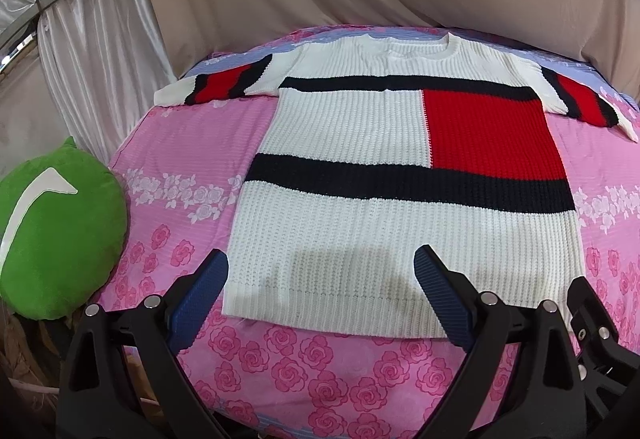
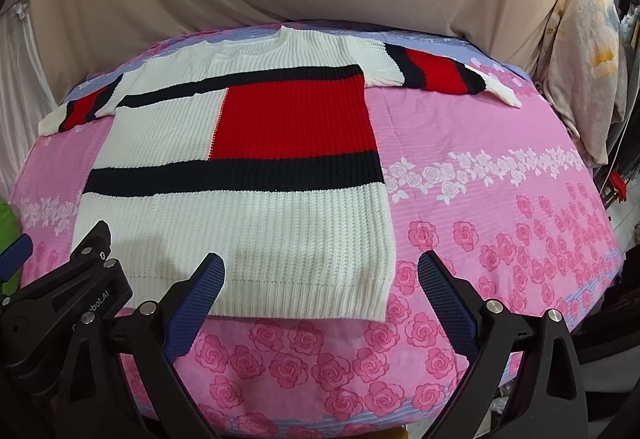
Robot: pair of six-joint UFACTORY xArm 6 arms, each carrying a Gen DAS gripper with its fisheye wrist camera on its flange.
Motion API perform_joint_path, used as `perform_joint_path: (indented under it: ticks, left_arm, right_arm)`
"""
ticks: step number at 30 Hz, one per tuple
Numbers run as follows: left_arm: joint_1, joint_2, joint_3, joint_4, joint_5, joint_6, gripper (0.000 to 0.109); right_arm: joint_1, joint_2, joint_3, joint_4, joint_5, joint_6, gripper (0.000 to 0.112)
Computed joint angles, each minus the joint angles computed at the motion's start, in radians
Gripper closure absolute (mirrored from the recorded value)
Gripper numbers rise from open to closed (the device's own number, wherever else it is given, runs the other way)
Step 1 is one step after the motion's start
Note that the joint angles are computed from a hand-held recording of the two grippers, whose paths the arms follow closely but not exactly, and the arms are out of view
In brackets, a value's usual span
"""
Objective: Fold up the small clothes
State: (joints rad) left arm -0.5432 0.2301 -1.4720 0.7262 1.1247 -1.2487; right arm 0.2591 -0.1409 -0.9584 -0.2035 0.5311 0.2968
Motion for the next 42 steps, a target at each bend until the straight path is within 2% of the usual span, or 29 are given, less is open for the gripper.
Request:
perform_joint_path:
  ticks: [23, 42]
  left_arm:
    - [-0.002, 0.026, -0.030, -0.002, 0.008, 0.014, 0.017]
    - [0.012, 0.048, -0.042, -0.023, -0.005, 0.035, 0.017]
  right_arm:
    - [-0.007, 0.027, -0.019, 0.066, 0.003, -0.049, 0.017]
    - [-0.006, 0.061, -0.049, 0.056, 0.021, -0.041, 0.017]
